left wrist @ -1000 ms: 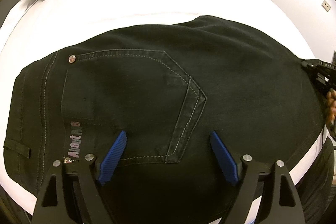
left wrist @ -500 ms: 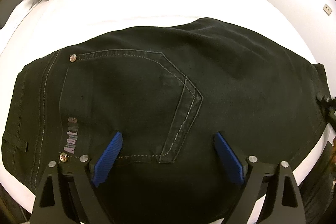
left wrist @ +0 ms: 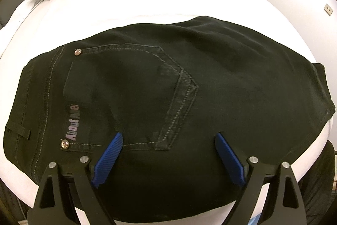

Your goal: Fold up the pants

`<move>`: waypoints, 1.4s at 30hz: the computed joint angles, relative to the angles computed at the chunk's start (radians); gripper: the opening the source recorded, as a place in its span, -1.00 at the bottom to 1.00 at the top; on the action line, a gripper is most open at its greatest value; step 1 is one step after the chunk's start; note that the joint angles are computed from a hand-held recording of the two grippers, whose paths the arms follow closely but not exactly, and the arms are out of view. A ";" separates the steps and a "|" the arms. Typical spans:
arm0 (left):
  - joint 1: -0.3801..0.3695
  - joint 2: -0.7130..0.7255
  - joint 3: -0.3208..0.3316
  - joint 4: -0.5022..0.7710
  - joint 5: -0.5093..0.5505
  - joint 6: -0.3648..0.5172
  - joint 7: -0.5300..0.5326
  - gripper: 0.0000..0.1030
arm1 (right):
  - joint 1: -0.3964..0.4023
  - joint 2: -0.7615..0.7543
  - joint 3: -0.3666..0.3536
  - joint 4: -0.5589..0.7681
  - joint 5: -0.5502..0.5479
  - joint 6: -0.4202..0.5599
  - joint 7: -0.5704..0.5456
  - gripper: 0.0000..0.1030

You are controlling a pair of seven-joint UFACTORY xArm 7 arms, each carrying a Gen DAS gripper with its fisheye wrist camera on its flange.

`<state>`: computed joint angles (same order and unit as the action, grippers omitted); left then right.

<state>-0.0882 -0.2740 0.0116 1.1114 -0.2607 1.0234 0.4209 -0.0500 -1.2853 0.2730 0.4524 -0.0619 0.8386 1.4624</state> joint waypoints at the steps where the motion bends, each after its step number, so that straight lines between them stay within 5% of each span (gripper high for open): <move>1: -0.002 -0.005 0.000 -0.003 -0.005 0.002 0.001 0.77 | 0.020 0.044 -0.007 -0.008 0.013 -0.050 -0.004 -0.84; 3: -0.006 -0.011 -0.010 -0.018 -0.001 -0.011 -0.014 0.77 | 0.055 0.103 -0.036 -0.025 0.066 -0.073 -0.039 -0.84; 5: -0.006 -0.021 -0.008 -0.038 0.005 -0.020 -0.010 0.77 | 0.020 0.161 -0.023 -0.018 0.138 0.007 -0.070 -0.89; 8: -0.011 -0.053 -0.003 -0.071 0.001 -0.024 -0.001 0.77 | 0.101 -0.002 -0.020 -0.081 0.046 0.113 0.071 -1.00; 10: -0.014 -0.068 -0.001 -0.092 0.002 -0.031 0.009 0.78 | 0.083 -0.068 0.014 -0.058 0.051 0.238 0.073 -1.00; 12: -0.016 -0.084 -0.001 -0.106 0.011 -0.035 0.016 0.78 | 0.075 -0.112 0.046 0.001 0.038 0.396 0.101 -0.83; 14: -0.017 -0.097 -0.005 -0.111 0.012 -0.038 -0.001 0.78 | 0.082 -0.214 0.078 0.010 0.045 0.431 0.152 -0.51; 15: -0.019 -0.102 -0.003 -0.111 0.003 -0.041 -0.009 0.78 | 0.076 -0.238 0.080 0.016 0.042 0.429 0.164 -0.32; 16: -0.023 -0.110 0.000 -0.110 -0.012 -0.044 -0.018 0.78 | 0.067 -0.255 0.094 0.018 0.044 0.418 0.183 0.18; 17: -0.029 -0.118 0.003 -0.109 -0.031 -0.051 -0.025 0.78 | 0.054 -0.259 0.114 0.012 0.043 0.378 0.201 0.32; 23: -0.084 -0.127 0.011 -0.085 -0.134 -0.090 -0.034 0.78 | 0.073 -0.244 0.134 -0.109 0.135 0.178 0.319 0.32; 30: -0.119 -0.063 -0.011 -0.033 -0.180 -0.059 -0.041 0.78 | 0.097 -0.286 0.307 -0.259 0.145 -0.067 0.611 0.26; 34: -0.130 -0.026 -0.014 -0.019 -0.225 -0.055 -0.019 0.78 | 0.186 -0.415 0.382 -0.340 0.098 -0.043 0.763 0.09; 36: -0.138 -0.012 -0.026 -0.019 -0.239 -0.075 -0.010 0.78 | 0.233 -0.493 0.475 -0.357 0.127 0.007 0.837 0.07; 42: -0.180 0.003 -0.056 -0.006 -0.300 -0.103 -0.006 0.78 | 0.266 -0.394 0.499 -0.325 0.045 -0.014 0.908 -0.17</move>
<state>-0.2686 -0.2710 -0.0439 1.1052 -0.5608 0.9208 0.4145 0.2155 -1.6792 0.7725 0.1272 -0.0174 0.8244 2.3705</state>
